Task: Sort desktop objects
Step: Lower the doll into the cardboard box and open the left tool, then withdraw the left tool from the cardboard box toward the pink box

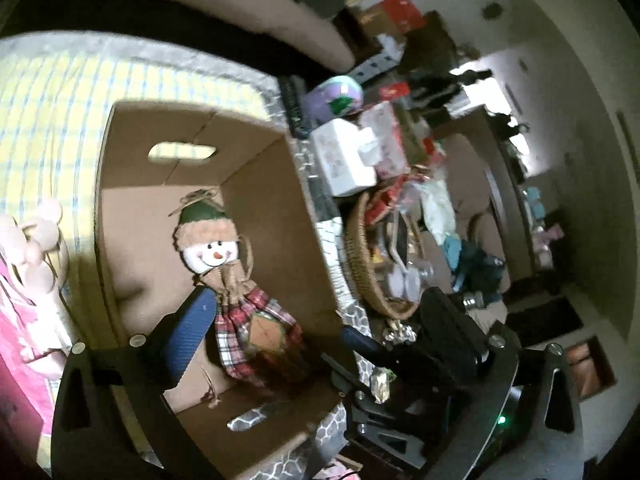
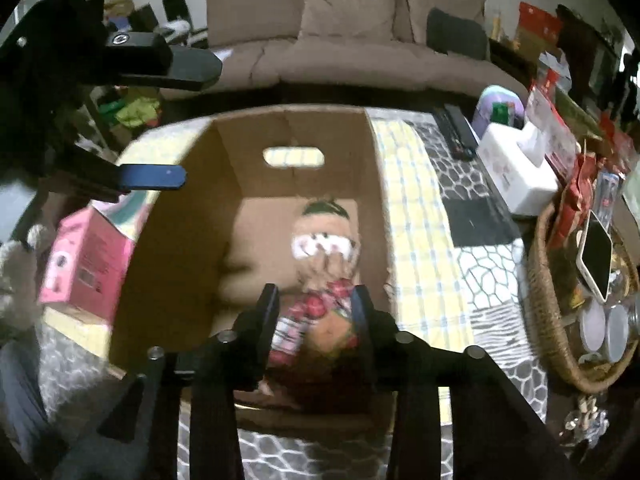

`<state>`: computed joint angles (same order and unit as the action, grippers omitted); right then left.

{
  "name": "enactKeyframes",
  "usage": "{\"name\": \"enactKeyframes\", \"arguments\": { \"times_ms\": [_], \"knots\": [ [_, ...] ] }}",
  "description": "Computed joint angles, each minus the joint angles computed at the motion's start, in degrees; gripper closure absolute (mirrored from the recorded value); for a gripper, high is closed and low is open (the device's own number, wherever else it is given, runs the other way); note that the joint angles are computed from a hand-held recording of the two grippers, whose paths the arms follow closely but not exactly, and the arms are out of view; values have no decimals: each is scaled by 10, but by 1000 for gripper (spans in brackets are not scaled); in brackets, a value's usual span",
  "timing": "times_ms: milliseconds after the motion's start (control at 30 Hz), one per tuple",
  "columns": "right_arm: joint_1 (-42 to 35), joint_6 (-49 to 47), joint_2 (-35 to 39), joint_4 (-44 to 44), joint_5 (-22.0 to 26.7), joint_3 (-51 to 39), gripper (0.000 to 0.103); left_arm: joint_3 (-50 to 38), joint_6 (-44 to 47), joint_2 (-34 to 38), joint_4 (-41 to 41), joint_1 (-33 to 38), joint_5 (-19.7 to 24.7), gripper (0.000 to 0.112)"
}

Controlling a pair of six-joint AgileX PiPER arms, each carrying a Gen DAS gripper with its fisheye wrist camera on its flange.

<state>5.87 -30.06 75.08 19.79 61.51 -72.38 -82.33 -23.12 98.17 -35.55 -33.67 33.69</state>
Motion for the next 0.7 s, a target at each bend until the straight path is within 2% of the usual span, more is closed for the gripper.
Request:
{"name": "enactKeyframes", "arguments": {
  "times_ms": [67, 167, 300, 433, 700],
  "knots": [
    [8, 9, -16, 0, 9, -5, 60, -1, -21, -22, 45, -10, 17, 10],
    [22, 27, -29, -11, 23, -17, 49, 21, -59, -68, 125, -28, 42, 10],
    [37, 55, -50, -26, 40, -21, 45, 69, -106, -125, 193, -56, 53, 10],
    [64, 87, -80, -56, 42, -4, 35, 118, -163, -170, 265, -91, 70, 10],
    [111, 160, -120, -114, 29, 38, 33, 199, -248, -241, 331, -148, 63, 10]
  ]
}}
